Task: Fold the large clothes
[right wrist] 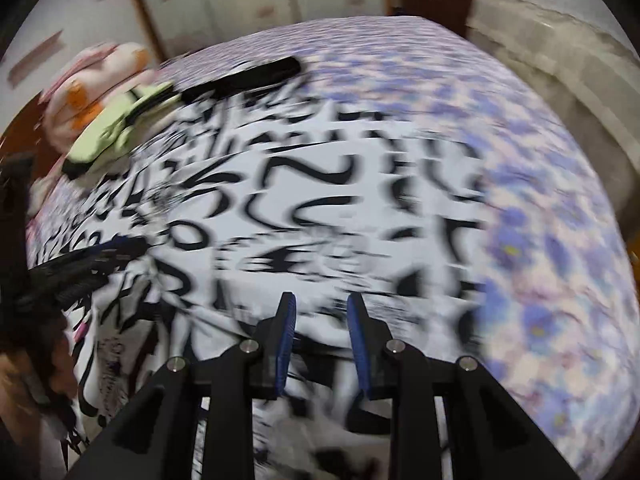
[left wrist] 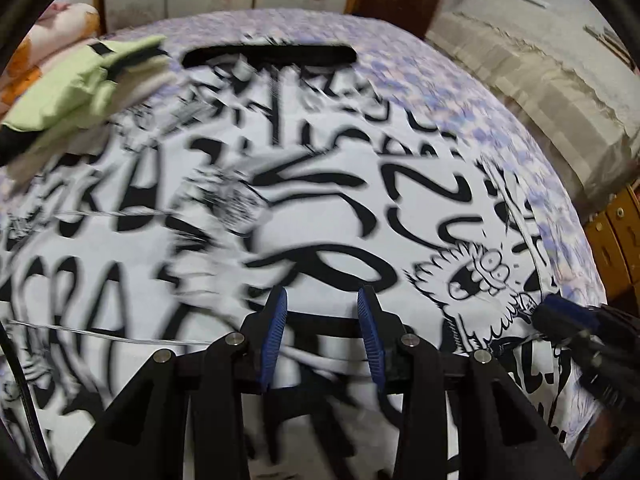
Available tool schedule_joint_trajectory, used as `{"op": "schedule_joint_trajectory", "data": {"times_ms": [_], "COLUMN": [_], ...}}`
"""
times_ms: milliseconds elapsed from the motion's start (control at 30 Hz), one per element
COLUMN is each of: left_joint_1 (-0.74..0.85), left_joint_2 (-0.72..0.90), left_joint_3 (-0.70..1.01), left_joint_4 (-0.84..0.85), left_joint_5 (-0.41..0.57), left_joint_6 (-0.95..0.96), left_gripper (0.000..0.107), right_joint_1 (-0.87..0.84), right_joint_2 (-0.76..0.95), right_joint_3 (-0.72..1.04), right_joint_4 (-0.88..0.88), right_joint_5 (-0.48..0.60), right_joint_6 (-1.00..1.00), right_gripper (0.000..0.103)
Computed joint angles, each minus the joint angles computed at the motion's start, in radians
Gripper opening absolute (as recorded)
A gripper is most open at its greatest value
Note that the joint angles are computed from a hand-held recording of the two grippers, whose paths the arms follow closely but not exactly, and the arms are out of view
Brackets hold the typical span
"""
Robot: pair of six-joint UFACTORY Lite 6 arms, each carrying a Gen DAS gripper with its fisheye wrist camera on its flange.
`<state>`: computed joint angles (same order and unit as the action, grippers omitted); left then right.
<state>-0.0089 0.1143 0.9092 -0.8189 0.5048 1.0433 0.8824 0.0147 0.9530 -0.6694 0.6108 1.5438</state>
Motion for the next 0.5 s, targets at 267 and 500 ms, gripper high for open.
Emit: {"op": "schedule_joint_trajectory", "data": {"times_ms": [267, 500], "left_joint_1": [-0.038, -0.048], "left_joint_2": [0.191, 0.295], "left_joint_3": [0.075, 0.195], "left_joint_4": [-0.054, -0.009], "left_joint_5": [-0.109, -0.107], "left_joint_6": [0.047, -0.02], "left_gripper": [0.041, 0.043], "right_joint_1": [-0.077, -0.166], "right_joint_2": [0.07, -0.132], "right_joint_3": [-0.128, -0.322], "right_joint_4": [-0.038, -0.04], "right_joint_5": [-0.006, -0.093], "right_joint_6": [0.077, 0.096], "right_gripper": [0.026, 0.009]}}
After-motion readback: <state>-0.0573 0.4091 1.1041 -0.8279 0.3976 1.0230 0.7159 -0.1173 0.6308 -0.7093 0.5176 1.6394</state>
